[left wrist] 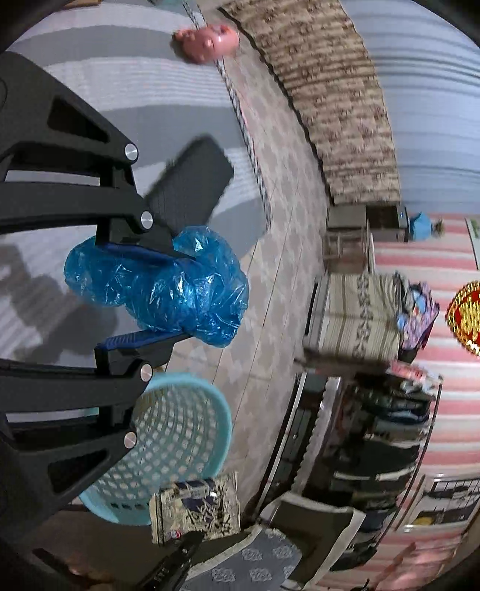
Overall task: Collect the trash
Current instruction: 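Carry the blue bag and magazine with both tools over the blue basket, then open the left tool to drop the blue bag while the right tool drops the magazine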
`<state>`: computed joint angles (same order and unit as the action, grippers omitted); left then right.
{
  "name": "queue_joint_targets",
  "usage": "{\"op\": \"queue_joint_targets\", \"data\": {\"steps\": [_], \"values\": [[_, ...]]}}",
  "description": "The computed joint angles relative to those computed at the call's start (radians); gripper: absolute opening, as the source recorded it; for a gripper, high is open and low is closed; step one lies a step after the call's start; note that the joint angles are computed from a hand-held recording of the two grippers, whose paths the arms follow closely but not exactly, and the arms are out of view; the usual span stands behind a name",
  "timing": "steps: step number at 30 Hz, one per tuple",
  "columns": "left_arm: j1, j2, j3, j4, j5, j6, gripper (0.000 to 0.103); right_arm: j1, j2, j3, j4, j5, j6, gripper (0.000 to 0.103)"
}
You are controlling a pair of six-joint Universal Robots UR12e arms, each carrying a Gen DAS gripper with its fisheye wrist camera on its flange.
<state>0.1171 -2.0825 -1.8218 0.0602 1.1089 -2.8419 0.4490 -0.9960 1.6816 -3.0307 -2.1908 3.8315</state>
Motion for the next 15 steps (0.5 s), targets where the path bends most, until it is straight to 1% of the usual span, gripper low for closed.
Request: {"op": "queue_joint_targets", "data": {"steps": [4,7,11,14,15], "values": [[-0.034,-0.011,0.008,-0.010,-0.027,0.016,0.031,-0.013,0.002,0.006,0.009,0.014,0.018,0.004],[-0.060,-0.019,0.010,-0.006,-0.034,0.040,0.031,-0.015,0.005,0.002,0.007,0.018,0.017,0.004],[-0.087,-0.033,0.026,-0.052,-0.043,0.078,0.031,-0.017,0.009,-0.004,0.031,0.028,0.023,0.004],[-0.105,-0.045,0.040,-0.074,-0.038,0.096,0.033,-0.024,0.009,-0.003,0.037,0.041,0.035,0.004],[-0.112,-0.048,0.044,-0.072,-0.027,0.098,0.036,-0.025,0.009,-0.005,0.041,0.043,0.041,0.004]]}}
